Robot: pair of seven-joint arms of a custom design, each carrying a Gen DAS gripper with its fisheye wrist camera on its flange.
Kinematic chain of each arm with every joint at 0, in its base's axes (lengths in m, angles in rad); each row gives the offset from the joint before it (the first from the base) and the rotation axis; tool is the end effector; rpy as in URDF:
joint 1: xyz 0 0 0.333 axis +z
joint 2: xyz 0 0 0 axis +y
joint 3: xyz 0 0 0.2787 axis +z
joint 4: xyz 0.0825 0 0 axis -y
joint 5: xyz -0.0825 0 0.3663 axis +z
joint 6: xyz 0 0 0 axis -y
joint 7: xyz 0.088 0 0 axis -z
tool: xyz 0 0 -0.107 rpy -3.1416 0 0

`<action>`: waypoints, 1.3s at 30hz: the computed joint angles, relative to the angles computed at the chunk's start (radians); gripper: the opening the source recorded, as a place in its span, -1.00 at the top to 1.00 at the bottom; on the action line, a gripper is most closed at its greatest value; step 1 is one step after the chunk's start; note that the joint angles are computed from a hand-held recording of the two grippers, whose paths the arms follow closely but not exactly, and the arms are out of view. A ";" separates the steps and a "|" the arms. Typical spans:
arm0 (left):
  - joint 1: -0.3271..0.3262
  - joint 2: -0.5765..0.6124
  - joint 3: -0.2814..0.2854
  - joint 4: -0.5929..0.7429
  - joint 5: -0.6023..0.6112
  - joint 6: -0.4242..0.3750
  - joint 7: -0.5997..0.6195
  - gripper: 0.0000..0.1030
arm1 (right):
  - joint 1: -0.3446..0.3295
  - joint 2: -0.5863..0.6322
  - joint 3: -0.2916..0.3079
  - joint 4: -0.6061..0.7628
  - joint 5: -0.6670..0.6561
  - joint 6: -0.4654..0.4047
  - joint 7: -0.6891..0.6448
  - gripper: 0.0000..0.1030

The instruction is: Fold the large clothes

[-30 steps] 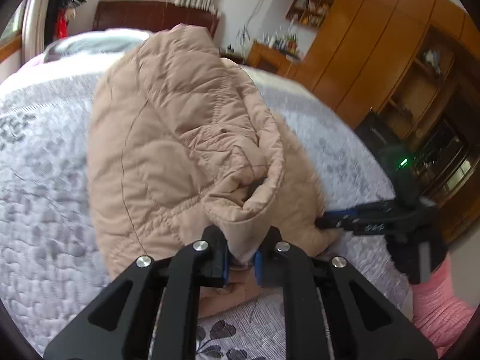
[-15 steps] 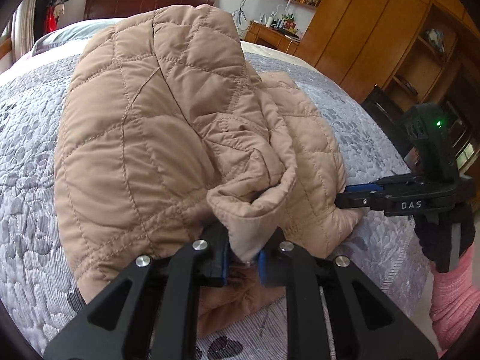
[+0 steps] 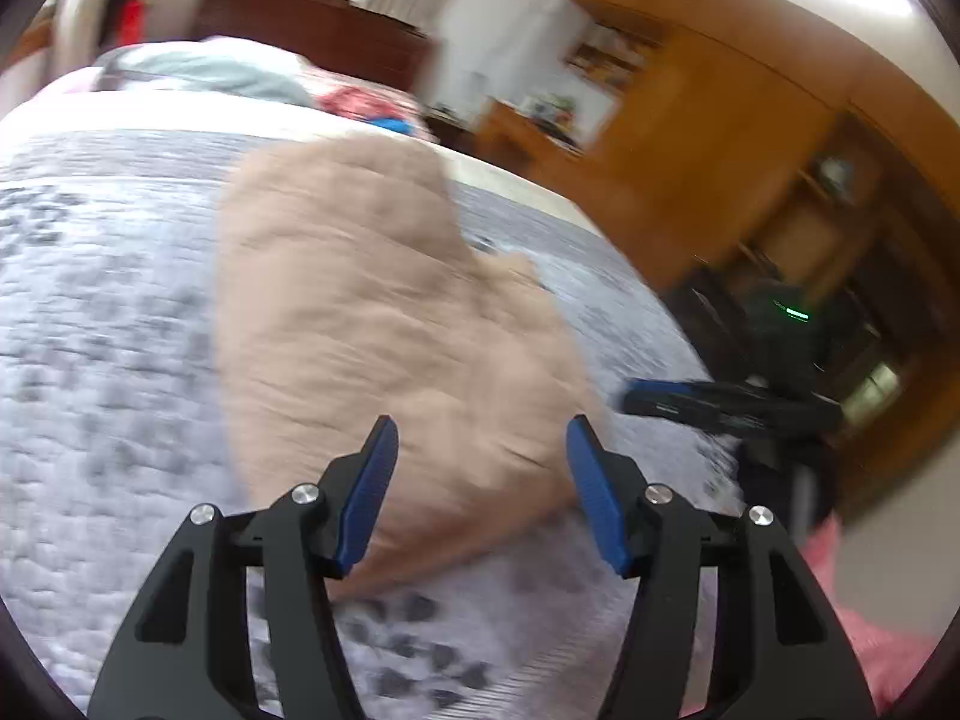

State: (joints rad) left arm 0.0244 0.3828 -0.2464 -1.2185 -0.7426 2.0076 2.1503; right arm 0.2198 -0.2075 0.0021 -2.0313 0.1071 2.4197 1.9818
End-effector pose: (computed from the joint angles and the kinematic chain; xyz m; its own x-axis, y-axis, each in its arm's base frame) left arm 0.6528 -0.1526 0.5939 -0.6271 -0.6184 0.4737 -0.7327 0.2618 -0.6282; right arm 0.5183 0.1175 0.5718 -0.1525 -0.9361 -0.3171 -0.8323 0.2947 -0.4695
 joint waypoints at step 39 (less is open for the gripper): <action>-0.066 0.148 0.001 0.174 0.277 0.154 -0.159 -0.10 | -0.032 0.268 0.059 0.401 0.177 -0.062 -0.177 0.56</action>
